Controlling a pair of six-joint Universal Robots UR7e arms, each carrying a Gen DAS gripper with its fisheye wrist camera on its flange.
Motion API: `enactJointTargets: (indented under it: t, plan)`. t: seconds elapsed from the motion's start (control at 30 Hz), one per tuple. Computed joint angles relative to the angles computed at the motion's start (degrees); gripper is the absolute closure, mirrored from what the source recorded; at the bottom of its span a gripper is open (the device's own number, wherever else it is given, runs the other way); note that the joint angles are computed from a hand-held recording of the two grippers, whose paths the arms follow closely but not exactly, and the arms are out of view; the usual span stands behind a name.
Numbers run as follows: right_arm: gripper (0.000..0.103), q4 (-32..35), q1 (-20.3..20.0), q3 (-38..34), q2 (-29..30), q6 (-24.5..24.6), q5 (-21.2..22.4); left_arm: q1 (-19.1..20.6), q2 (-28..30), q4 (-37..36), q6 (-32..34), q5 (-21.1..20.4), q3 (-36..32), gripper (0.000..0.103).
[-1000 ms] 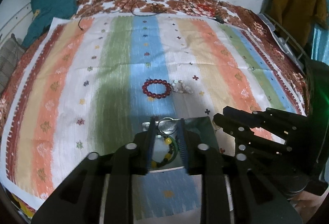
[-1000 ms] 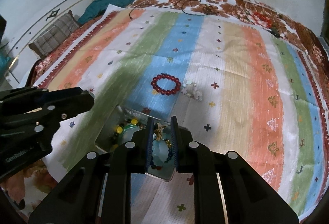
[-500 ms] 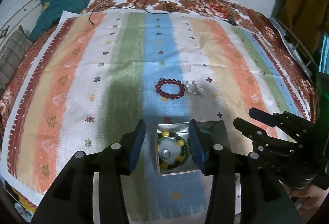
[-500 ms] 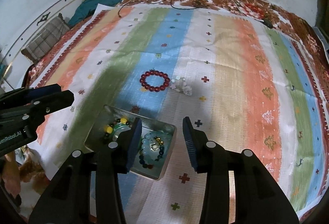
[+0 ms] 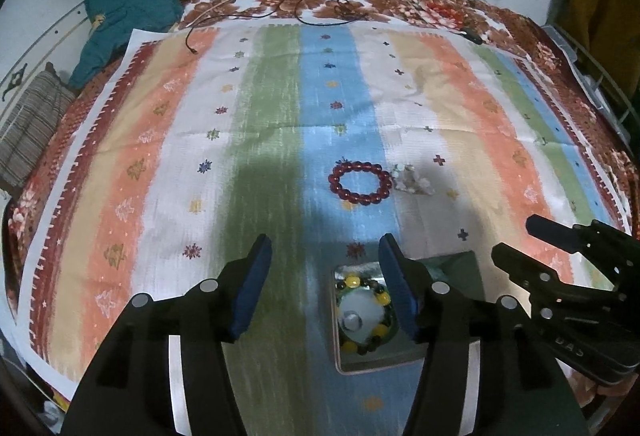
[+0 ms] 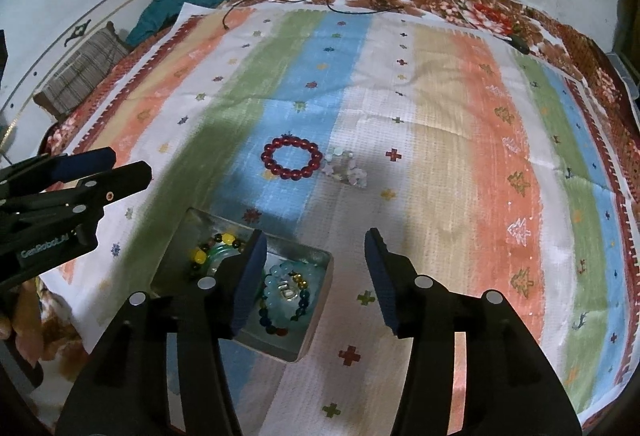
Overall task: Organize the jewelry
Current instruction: 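Move both open tools back to the red bead bracelet and remaining charms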
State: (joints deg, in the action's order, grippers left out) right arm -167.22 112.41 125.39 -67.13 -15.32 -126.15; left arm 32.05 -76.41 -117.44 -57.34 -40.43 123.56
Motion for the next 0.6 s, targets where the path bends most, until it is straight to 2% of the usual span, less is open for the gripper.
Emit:
enactJointTargets:
  t: [0.33,0.6]
  plan:
    - [0.037,-1.8,-1.4,-1.9,1.7,-1.5,2.0,3.2,3.6,-4.2,4.0,0.6,-1.4,0.036]
    - [0.033,-3.0,-2.3,-3.2,4.6,-3.2,-1.4,5.8,5.7,-7.0,6.7,0.4,-2.6,0.03]
